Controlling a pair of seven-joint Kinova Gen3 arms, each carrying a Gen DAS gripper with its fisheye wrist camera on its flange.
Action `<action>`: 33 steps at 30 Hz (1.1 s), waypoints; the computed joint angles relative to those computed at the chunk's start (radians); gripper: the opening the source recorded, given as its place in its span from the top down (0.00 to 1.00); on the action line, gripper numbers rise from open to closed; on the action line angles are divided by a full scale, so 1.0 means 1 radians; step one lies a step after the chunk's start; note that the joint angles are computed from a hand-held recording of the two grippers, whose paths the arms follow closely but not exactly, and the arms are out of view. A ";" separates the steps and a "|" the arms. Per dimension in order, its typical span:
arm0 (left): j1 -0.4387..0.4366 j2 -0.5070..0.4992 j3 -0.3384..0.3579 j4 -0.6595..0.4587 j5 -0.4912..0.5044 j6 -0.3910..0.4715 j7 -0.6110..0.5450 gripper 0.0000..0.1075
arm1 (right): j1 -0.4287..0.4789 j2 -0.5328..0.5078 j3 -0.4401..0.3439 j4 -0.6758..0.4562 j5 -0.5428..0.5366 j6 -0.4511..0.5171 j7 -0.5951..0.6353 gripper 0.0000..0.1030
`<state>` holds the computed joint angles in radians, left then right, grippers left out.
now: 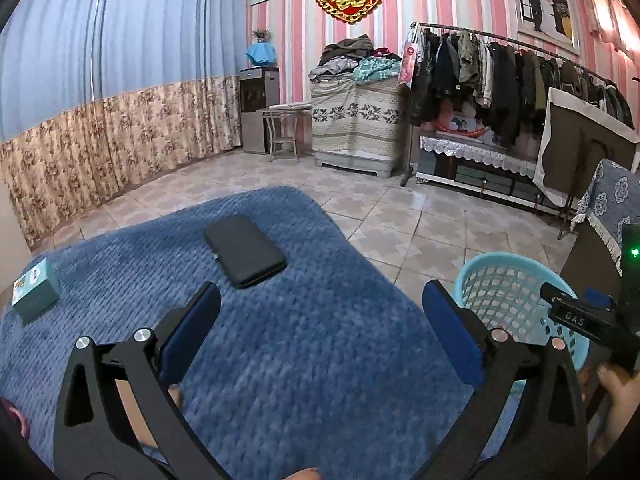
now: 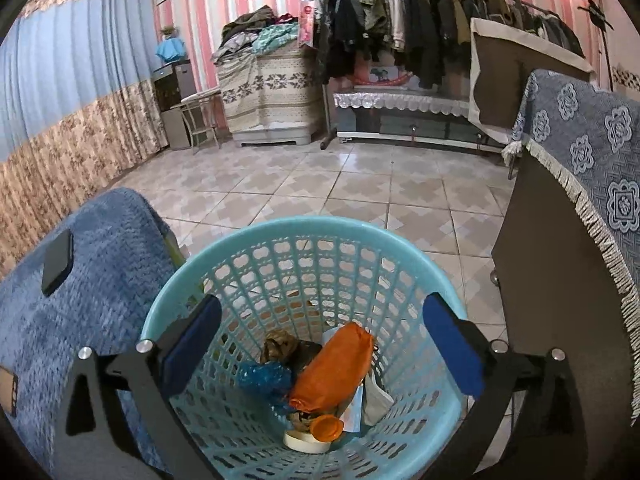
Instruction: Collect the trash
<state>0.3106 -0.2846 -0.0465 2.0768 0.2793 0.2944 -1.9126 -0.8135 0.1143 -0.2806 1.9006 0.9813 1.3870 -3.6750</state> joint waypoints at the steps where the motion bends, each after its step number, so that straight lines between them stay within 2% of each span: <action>1: -0.022 -0.016 0.012 0.010 -0.016 0.004 0.009 0.09 | -0.006 0.002 -0.005 -0.005 0.002 0.003 0.008 0.04; 6: -0.123 -0.097 0.072 0.052 -0.105 0.019 0.073 0.09 | -0.063 0.009 -0.030 -0.035 0.020 0.056 0.028 0.04; 9: -0.091 -0.144 0.020 0.066 -0.116 0.042 0.066 0.09 | -0.095 0.000 -0.046 -0.048 0.035 0.072 0.020 0.04; 13: -0.105 -0.200 0.002 0.088 -0.137 0.062 0.070 0.09 | -0.135 0.000 -0.068 -0.068 0.056 0.069 0.006 0.04; 16: -0.081 -0.233 -0.056 0.100 -0.131 0.092 0.057 0.09 | -0.191 0.034 -0.084 -0.111 0.084 0.119 0.005 0.04; 22: -0.071 -0.297 -0.153 0.129 -0.120 0.131 0.016 0.09 | -0.299 0.101 -0.070 -0.199 0.118 0.193 0.064 0.04; 26: -0.075 -0.338 -0.208 0.142 -0.111 0.159 -0.007 0.09 | -0.367 0.122 -0.062 -0.229 0.137 0.210 0.049 0.04; 33: -0.090 -0.422 -0.262 0.184 -0.105 0.173 -0.037 0.09 | -0.450 0.164 -0.044 -0.266 0.138 0.257 0.031 0.04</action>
<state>0.2206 -0.7066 -0.3086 2.2610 0.1739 0.4679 -1.9498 -1.2632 0.2780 -0.3248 1.6343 1.1197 1.6440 -3.6437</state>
